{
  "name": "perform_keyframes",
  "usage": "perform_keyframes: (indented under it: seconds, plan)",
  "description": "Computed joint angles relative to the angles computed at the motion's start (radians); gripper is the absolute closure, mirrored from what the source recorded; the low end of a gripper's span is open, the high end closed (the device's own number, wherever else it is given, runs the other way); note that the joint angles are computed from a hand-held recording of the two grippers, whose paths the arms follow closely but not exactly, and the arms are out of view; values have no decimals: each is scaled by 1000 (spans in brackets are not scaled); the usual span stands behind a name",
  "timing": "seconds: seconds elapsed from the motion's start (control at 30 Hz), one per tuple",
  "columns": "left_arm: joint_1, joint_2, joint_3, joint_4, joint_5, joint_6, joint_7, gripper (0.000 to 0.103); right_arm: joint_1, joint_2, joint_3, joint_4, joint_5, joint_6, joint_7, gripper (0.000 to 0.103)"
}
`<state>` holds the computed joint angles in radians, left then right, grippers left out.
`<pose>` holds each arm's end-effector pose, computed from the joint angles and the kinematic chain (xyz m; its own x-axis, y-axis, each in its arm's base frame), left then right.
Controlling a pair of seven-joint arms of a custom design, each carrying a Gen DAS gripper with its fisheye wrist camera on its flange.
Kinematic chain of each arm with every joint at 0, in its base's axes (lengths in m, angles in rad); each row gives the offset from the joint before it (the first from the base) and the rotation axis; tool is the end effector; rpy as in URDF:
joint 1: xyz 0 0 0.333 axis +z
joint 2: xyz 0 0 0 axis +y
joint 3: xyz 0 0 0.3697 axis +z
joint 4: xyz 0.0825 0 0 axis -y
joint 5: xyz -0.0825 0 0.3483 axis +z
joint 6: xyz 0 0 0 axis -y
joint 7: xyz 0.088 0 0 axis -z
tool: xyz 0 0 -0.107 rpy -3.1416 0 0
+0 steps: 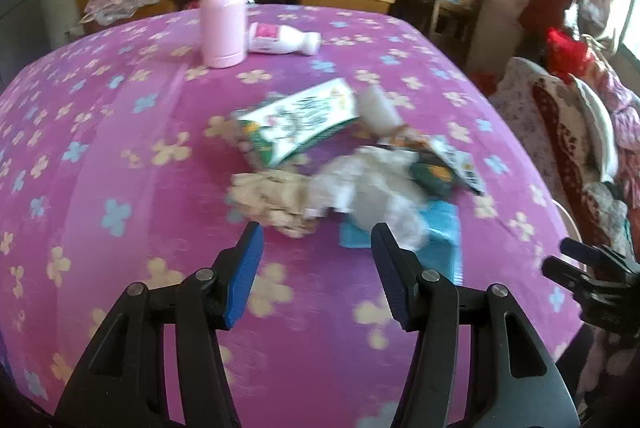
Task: Collect trash
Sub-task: 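Move both open tools back over the trash pile on the table, then grasp the crumpled beige paper with left tool while right tool grasps white tissue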
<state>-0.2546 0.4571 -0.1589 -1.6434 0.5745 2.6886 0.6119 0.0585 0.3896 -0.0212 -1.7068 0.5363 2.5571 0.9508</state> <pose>0.6507 -0.2808 0.4833 0.0888 -0.9852 0.1465 -0.7805 -0.1602 -0.6043 0.6845 0.0205 0.4819 0.3143 -0.9370 -0.1526 -0.8234 -0.1891 -0.5350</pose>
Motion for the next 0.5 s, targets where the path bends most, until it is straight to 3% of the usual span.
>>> perform_keyframes:
  seconds: [0.2,0.43,0.47,0.5]
  plan:
    - [39,40,4,31,-38,10,5,49,13,10,11,20,-4,-18,-8,34]
    - [94,125,-51,109,-147,32,84,49,19,36,32,70,15,-71,-20,34]
    - [105,137,-67,116,-168,39,108,49,16,41,38,81,26,-88,-25,34]
    - [117,144,-81,114,-189,51,124,57,10,48,48,96,45,-111,-34,34]
